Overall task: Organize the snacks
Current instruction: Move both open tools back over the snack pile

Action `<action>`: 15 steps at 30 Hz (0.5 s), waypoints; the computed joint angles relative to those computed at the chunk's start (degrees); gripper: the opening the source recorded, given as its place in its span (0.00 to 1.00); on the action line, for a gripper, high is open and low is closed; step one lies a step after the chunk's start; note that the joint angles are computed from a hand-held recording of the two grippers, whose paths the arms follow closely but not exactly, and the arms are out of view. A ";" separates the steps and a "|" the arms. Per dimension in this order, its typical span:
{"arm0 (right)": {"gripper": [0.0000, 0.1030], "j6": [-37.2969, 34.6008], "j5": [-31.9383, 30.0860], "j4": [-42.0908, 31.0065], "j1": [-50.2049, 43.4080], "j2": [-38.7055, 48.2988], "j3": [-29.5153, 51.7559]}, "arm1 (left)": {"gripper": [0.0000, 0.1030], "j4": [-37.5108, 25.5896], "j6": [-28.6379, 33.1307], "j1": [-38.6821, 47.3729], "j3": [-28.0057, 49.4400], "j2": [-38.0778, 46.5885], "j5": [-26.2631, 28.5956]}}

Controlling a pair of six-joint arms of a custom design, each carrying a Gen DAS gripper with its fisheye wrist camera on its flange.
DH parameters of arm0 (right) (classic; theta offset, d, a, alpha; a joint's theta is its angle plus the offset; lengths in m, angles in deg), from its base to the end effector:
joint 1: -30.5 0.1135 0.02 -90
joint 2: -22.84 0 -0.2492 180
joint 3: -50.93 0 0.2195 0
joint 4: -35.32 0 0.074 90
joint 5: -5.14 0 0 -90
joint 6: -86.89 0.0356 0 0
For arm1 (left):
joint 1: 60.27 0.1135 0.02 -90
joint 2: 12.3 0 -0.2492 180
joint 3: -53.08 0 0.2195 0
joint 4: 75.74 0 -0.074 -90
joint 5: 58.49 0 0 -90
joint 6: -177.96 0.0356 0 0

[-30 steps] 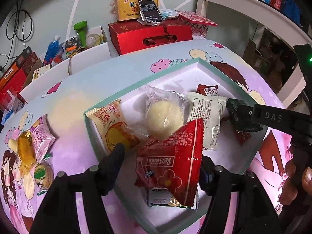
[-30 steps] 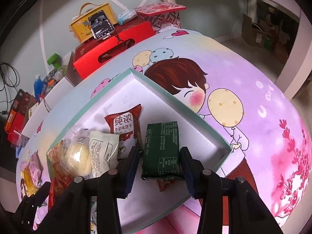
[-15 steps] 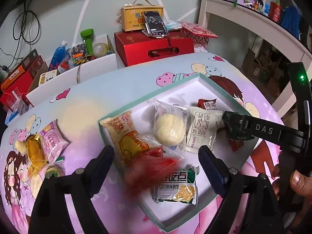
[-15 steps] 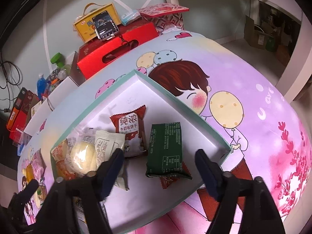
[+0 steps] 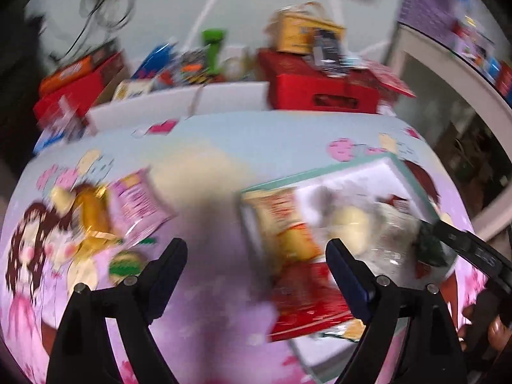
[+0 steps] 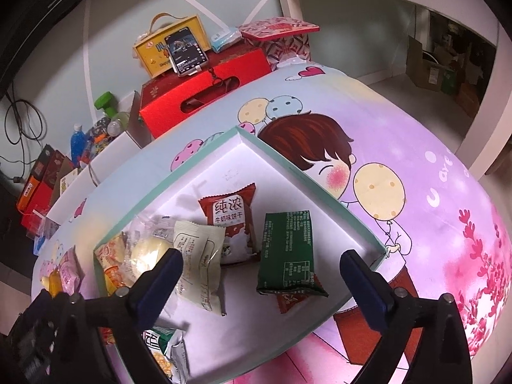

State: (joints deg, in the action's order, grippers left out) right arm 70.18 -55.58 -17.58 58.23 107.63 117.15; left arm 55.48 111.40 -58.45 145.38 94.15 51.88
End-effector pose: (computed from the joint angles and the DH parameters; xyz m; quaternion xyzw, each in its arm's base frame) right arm 0.2195 0.0957 0.1922 0.4073 0.8647 -0.0384 0.2916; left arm 0.3525 -0.0012 0.2032 0.2201 0.9322 -0.1174 0.2624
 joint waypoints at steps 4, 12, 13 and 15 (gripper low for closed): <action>0.98 -0.02 1.35 -1.28 1.46 1.69 2.59 | 0.86 -3.75 -1.59 4.07 7.20 6.06 -1.22; 0.98 -2.70 5.32 -0.91 7.39 6.56 10.99 | 0.86 -6.60 -3.20 13.22 18.82 14.43 -3.85; 0.98 -3.12 5.38 -0.19 7.94 7.08 11.66 | 0.86 -6.49 -3.40 14.07 19.94 15.23 -4.73; 0.98 -4.24 5.18 1.52 8.73 8.36 12.89 | 0.86 -7.09 -3.68 15.59 23.00 17.26 -5.92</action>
State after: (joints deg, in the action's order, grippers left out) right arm 65.93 -50.40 -16.05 66.97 115.99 130.04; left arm 48.38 107.72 -42.87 168.39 111.41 45.96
